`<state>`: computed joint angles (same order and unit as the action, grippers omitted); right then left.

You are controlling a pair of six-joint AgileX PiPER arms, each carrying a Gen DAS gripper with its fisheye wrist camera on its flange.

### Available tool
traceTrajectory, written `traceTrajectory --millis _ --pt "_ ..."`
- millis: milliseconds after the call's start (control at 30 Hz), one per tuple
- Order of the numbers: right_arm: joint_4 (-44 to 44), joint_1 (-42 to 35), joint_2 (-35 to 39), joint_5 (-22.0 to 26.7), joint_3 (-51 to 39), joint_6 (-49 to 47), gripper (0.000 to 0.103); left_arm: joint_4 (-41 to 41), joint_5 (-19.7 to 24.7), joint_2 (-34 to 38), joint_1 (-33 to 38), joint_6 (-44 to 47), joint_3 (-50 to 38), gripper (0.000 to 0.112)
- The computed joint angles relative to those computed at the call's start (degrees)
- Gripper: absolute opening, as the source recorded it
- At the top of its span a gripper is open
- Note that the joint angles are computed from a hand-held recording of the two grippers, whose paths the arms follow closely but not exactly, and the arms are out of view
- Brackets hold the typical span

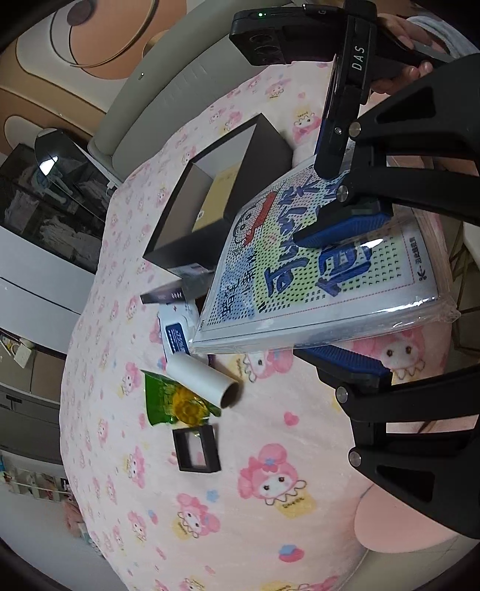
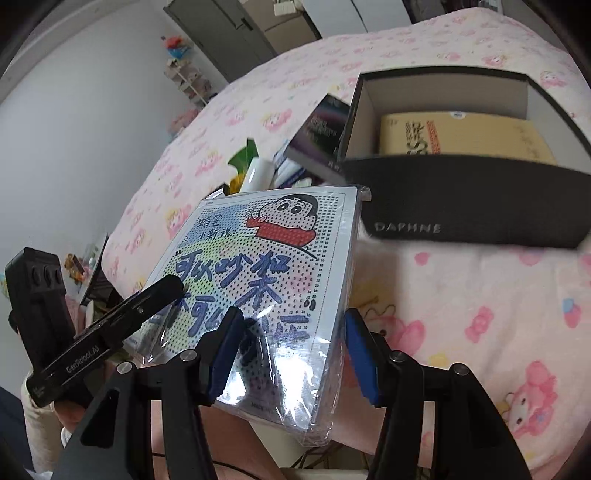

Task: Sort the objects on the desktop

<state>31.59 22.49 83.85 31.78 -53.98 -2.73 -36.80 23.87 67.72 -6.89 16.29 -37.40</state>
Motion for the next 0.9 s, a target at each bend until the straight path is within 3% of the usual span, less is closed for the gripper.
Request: traceTrajectory --millis 167,367,467,800,900 --pt "-3.4 -2.1 -4.1 2.0 -0.4 2.2 0.052 -3.5 2.1 1.1 -0.8 2.1 -3.7 0.054" --pt "-7.1 -5.8 -6.2 3.2 -2.1 3.2 0.052 1.9 1.8 7.0 -6.3 -3.1 -12.4 0.054" --pt "-7.1 -8.5 -6.3 3.5 -2.9 2.2 0.052 4.8 1.0 11.4 -9.0 -6.2 -17.6 0.054" --pt "-5.8 -17.3 -3.7 4.4 -6.3 -3.3 0.052 -0.9 2.3 26.0 -12.2 -3.4 -32.2 0.054" --pt "-5.2 -19.3 -2.2 4.7 -7.1 -4.7 0.052 1.1 2.7 30.0 -13.2 -5.7 -36.2 0.054"
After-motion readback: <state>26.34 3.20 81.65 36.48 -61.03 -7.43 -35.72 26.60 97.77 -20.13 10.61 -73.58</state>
